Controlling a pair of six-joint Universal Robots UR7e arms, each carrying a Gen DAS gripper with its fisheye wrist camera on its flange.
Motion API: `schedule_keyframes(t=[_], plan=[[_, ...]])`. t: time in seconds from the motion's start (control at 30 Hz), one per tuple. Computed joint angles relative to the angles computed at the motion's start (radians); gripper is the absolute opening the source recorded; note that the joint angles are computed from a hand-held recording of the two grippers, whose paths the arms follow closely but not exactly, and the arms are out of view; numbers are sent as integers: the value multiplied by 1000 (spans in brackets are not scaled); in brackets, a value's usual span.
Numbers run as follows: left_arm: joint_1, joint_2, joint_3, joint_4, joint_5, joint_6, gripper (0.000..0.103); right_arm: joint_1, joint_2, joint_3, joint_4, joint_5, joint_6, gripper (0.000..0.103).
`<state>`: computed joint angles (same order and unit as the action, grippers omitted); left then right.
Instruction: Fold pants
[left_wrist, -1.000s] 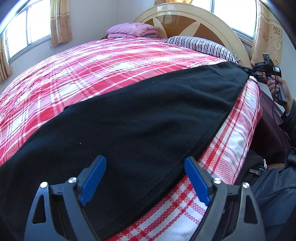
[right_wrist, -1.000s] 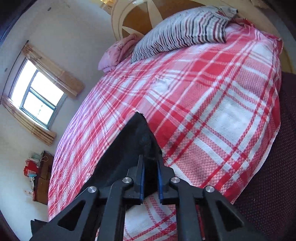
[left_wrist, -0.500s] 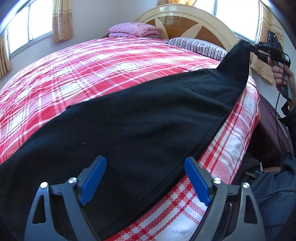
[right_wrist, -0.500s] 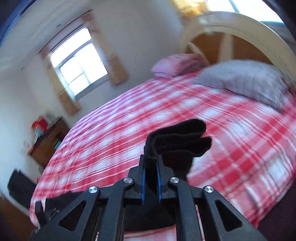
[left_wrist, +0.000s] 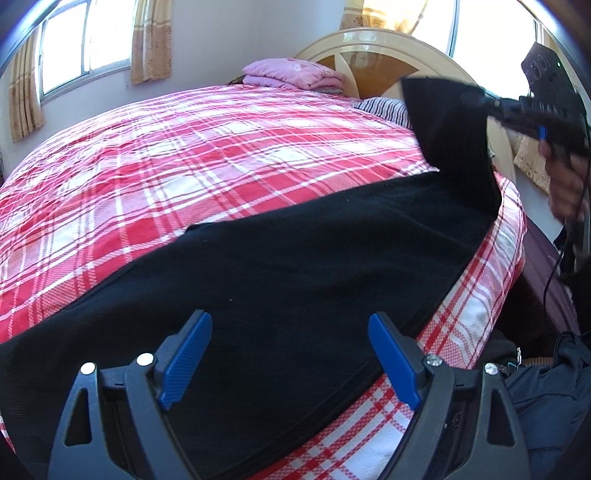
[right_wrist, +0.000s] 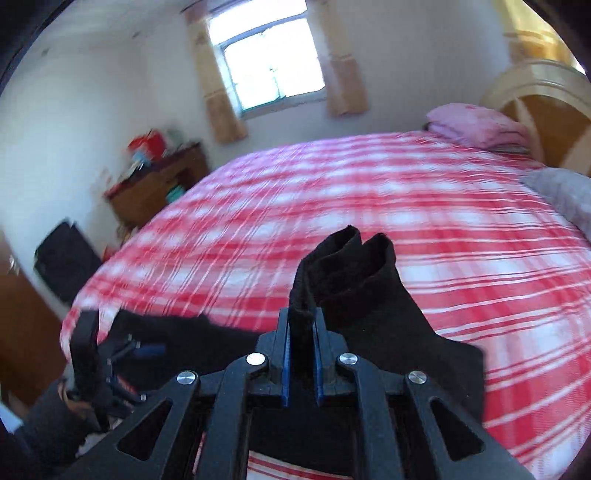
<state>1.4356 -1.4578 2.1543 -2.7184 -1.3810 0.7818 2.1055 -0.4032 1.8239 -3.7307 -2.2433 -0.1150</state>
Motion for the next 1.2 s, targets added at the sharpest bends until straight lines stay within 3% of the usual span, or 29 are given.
schedule_keyframes(t=[0.23,0.4,0.47,0.5,0.53,0.67,0.8,0.87,1.0,1.07,1.13,1.2], plan=[[20,6,-27,38,-38,-32,89,-30,150,-145,193,37,-22,10],[24,12,-33,70,-65,-55,89,-65,176,-165,307,58,-12,11],[24,14,-37,80,-78,-66,89,-75,158,-145,344,83,-8,22],[20,17,-36,81,-83,-76,89,-77,142,-124,349,101,-9,38],[16,20,-36,83,-87,-83,89,-79,121,-94,340,124,-21,49],[-11,29,-31,100,-110,-106,89,-66,58,11,220,112,-77,50],[-65,65,-30,123,-121,-156,87,-81,0,119,1,98,-76,52],[-91,99,-37,121,-96,-192,76,-107,-18,164,-126,101,-42,54],[-116,179,-77,145,-55,-281,54,-170,-48,219,-229,169,44,55],[-134,191,-66,113,-18,-312,30,-185,-51,222,-222,163,54,55],[-147,182,-59,120,-13,-327,15,-192,-47,221,-222,156,36,55],[-159,153,-40,123,-8,-366,14,-199,-42,216,-225,149,27,55]])
